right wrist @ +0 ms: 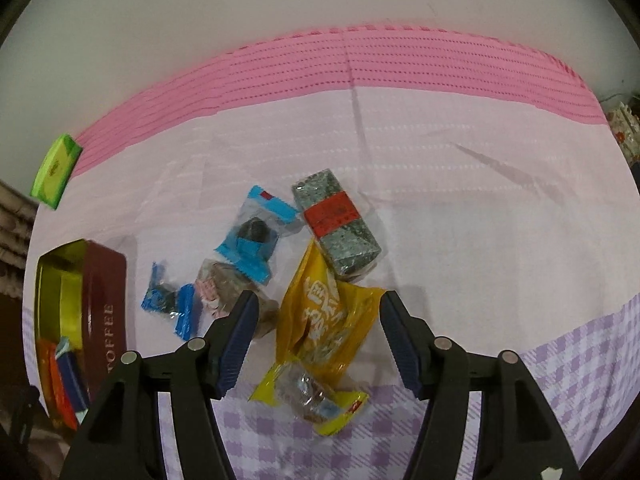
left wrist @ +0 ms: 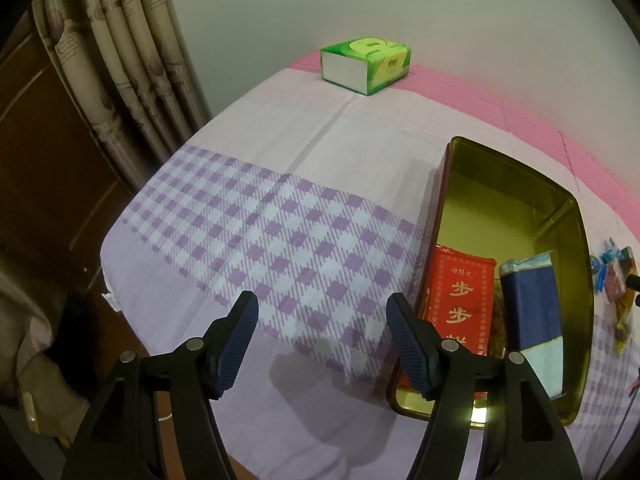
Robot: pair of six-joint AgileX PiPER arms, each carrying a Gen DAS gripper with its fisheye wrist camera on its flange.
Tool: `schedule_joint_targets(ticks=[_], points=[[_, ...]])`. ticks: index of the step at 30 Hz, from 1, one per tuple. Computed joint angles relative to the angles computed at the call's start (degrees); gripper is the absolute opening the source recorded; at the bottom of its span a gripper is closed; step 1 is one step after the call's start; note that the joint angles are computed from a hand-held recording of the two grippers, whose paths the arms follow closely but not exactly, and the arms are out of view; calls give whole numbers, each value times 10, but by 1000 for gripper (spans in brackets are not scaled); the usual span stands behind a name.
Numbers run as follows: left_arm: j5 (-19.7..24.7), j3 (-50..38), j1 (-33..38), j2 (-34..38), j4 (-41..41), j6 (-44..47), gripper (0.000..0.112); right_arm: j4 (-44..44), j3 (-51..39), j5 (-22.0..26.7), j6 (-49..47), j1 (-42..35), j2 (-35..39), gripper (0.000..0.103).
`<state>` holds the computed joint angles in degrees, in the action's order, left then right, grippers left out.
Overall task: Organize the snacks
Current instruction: 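Grasp the yellow snack bag with the right gripper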
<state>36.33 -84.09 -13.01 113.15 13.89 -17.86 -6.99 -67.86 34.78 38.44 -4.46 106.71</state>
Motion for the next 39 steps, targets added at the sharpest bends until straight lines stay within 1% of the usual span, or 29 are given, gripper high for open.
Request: schedule_joint_targets(ticks=[5, 9, 10, 12, 16, 22, 26, 27, 29, 34, 35, 39], points=[[3, -2, -1, 1, 3, -2, 68, 13, -13, -2, -13, -14, 25, 60], [5, -6, -2, 5, 4, 1, 68, 63, 5, -37, -57, -30, 30, 54], [7, -10, -4, 7, 4, 2, 68, 66, 9, -44, -60, -32, 29, 54], [9, -11, -6, 8, 3, 3, 68, 55, 17, -55, -58, -30, 26, 46], [9, -11, -8, 9, 7, -1, 68, 71, 31, -71, -88, -41, 17, 41], [5, -9, -9, 9, 8, 0, 68, 31, 64, -85, -68, -48, -9, 39], [-8, 2, -15, 4, 19, 0, 68, 5, 92, -96, -59, -56, -29, 39], [-17, 10, -18, -2, 27, -2, 68, -9, 99, -98, -48, -56, -35, 39], [-22, 14, -21, -7, 15, 14, 68, -45, 110, -97, -24, -52, -44, 39], [-45, 32, -45, -36, 76, -19, 68, -86, 147, -116, 1, -59, -67, 39], [-47, 33, -51, -41, 78, -16, 68, -113, 159, -119, 24, -57, -75, 39], [-47, 28, -80, -51, 53, 21, 68, -169, 193, -132, 59, -65, -94, 39]])
